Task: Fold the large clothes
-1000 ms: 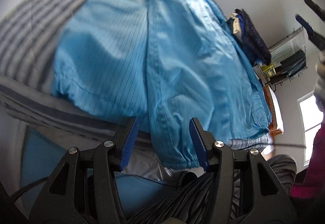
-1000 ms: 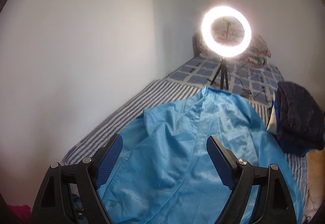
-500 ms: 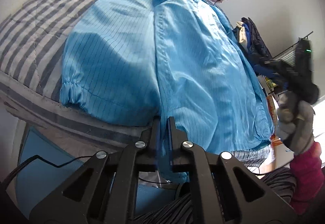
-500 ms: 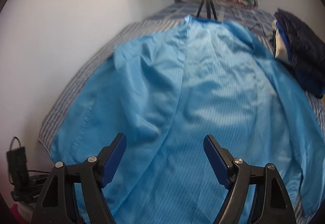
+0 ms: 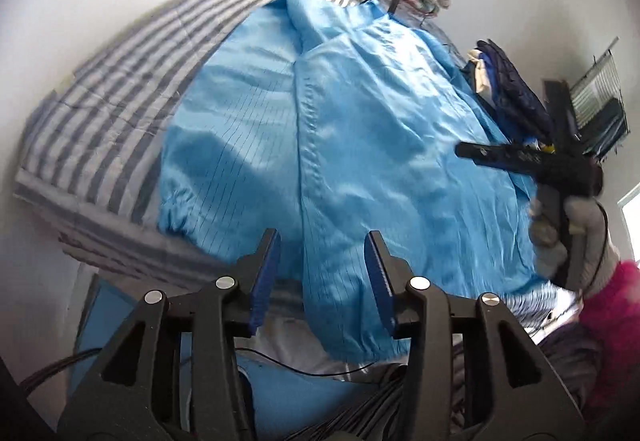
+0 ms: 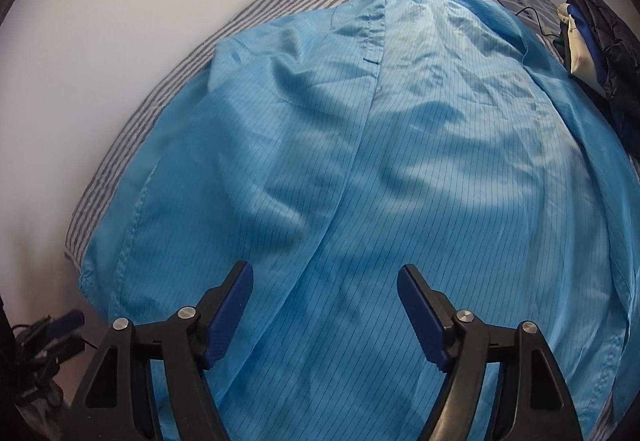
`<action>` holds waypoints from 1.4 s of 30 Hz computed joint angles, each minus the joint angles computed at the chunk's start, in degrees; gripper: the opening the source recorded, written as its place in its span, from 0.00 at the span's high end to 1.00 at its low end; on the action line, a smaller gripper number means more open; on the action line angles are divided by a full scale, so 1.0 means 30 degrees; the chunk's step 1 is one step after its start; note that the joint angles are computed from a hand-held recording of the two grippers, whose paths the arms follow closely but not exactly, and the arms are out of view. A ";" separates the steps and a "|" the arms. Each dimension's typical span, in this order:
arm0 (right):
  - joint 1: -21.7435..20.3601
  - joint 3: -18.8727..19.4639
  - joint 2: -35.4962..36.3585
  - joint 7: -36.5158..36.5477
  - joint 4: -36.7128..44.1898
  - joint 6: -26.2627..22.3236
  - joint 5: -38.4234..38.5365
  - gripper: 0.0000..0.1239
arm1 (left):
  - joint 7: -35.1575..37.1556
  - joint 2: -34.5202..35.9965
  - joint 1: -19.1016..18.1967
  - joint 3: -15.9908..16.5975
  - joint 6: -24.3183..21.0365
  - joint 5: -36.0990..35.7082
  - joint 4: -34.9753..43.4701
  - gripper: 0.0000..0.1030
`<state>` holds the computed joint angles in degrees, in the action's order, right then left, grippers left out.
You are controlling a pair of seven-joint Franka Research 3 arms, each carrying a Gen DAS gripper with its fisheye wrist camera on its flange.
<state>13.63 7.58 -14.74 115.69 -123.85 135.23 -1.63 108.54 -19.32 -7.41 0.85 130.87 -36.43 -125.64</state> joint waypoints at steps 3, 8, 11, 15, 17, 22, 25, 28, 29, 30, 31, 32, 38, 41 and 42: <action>0.0033 -0.0176 -0.0112 0.0006 -0.0203 0.0132 0.0580 0.45 | 0.0287 0.1117 -0.0049 -0.0098 -0.0229 -0.0105 0.0923 0.57; -0.0009 -0.0362 0.0103 -0.0176 -0.0258 -0.0069 0.1296 0.54 | 0.0207 0.2824 0.0290 -0.0634 -0.1259 -0.0053 0.2496 0.74; 0.0120 -0.0436 0.0347 -0.0624 -0.0160 -0.0229 0.1770 0.60 | 0.0233 0.3211 0.0604 -0.0933 -0.1682 -0.0486 0.2780 0.96; 0.0410 -0.0416 0.0724 -0.1398 0.0124 -0.0375 0.2238 0.70 | 0.0549 0.2497 0.0859 -0.0956 -0.1058 -0.0950 0.2149 0.99; 0.0495 -0.0342 0.0840 -0.1566 0.0277 -0.0350 0.2174 0.70 | 0.0415 0.2093 0.1022 -0.0822 -0.0663 -0.0965 0.1832 0.99; 0.0629 -0.0087 0.1072 -0.1454 0.0681 -0.0107 0.1641 0.70 | -0.0220 0.1525 0.1457 -0.0242 -0.0124 -0.0851 0.1232 1.00; 0.0751 0.0145 0.1403 -0.1198 0.1275 -0.0076 0.0766 0.70 | -0.0302 0.1332 0.1651 -0.0286 0.0403 0.0383 0.0851 1.00; 0.1046 0.0265 0.1936 -0.1217 0.1979 0.0294 0.0319 0.70 | -0.0206 0.1373 0.1744 0.0065 0.0576 0.0630 0.0706 1.00; 0.1152 0.0266 0.2129 -0.1221 0.2131 0.0375 0.0304 0.70 | -0.0160 0.1427 0.1765 0.0219 0.0539 0.0397 0.0713 1.00; 0.1230 0.0230 0.2347 -0.1226 0.2274 0.0349 0.0315 0.70 | 0.0055 0.1507 0.1751 0.0438 0.0324 -0.0091 0.0761 1.00; 0.1258 0.0261 0.2724 -0.0893 0.2593 0.0123 0.0013 0.70 | 0.0299 0.1512 0.1756 0.0597 0.0026 -0.0545 0.0779 1.00; 0.1294 0.0238 0.3012 -0.0516 0.2803 0.0016 -0.0214 0.69 | 0.0548 0.1420 0.1770 0.0745 -0.0302 -0.1076 0.0723 1.00; 0.1396 -0.0492 0.3585 -0.0784 0.2963 0.0219 0.1761 0.57 | 0.1350 0.1148 0.1874 0.0844 -0.1531 -0.3070 0.0469 0.62; 0.1470 -0.0640 0.3464 -0.1487 0.2497 -0.0147 0.3379 0.57 | 0.1129 0.1270 0.1820 0.0411 -0.1596 -0.2901 0.0505 0.59; 0.1504 -0.0662 0.3519 -0.1809 0.2446 -0.0318 0.3878 0.58 | 0.0849 0.1298 0.1837 0.0164 -0.1423 -0.2446 0.0488 0.59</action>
